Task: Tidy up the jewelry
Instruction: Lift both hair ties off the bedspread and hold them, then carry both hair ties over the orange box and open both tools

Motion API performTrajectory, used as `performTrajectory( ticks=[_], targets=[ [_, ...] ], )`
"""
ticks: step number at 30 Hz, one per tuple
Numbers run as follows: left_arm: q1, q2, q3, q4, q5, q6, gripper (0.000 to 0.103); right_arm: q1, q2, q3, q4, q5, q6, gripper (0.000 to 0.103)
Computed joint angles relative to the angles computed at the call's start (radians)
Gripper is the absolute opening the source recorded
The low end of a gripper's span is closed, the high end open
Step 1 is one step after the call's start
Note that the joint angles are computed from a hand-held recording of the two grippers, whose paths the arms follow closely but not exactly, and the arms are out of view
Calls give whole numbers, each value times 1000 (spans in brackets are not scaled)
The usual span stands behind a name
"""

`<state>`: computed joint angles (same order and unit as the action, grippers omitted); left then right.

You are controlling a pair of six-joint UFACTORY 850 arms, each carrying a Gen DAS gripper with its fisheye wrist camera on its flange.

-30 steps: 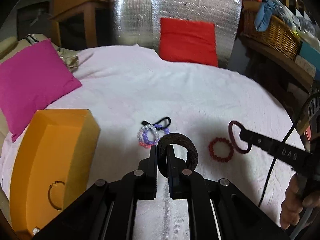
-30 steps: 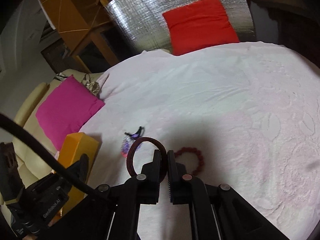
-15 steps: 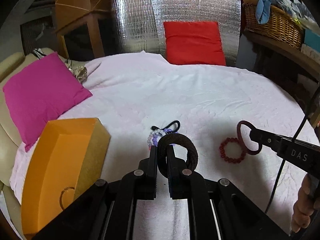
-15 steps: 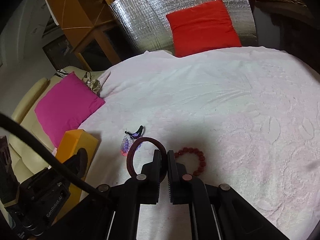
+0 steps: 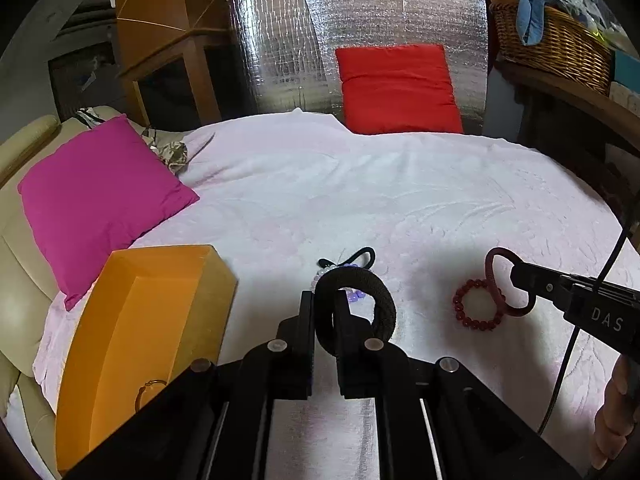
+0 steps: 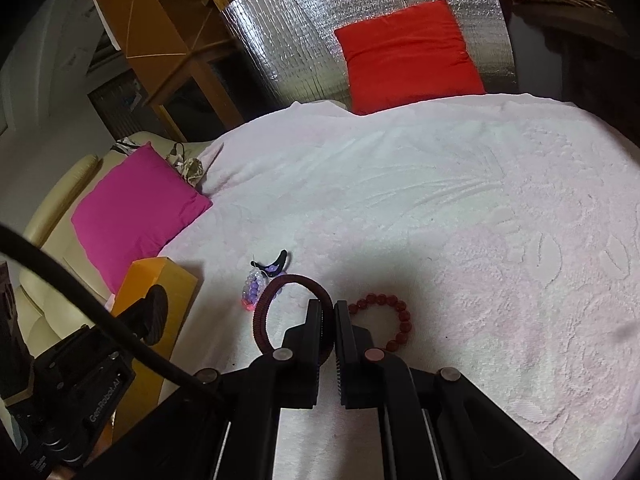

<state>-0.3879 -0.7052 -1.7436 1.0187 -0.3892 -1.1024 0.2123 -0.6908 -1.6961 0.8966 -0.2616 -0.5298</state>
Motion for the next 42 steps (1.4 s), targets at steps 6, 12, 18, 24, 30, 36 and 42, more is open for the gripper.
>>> performTrajectory(
  ticks=[6, 12, 18, 24, 30, 36, 42],
  targets=[
    [3, 13, 13, 38, -7, -47, 9, 7, 4, 5, 42, 1, -55, 7],
    [9, 26, 28, 59, -9, -75, 9, 11, 2, 0, 107, -6, -122, 7],
    [20, 37, 40, 76, -7, -109, 9, 26, -5, -13, 110, -6, -129, 7],
    [33, 62, 68, 121, -7, -180, 9, 49, -11, -30, 119, -4, -143, 7],
    [60, 106, 114, 177, 2, -297, 9, 78, -31, -76, 125, -25, -147, 7],
    [126, 145, 159, 222, -64, -503, 9, 119, -58, -148, 73, -44, -125, 7],
    [227, 119, 147, 9, -122, -425, 9, 169, -185, -367, -152, -117, 66, 7]
  ],
)
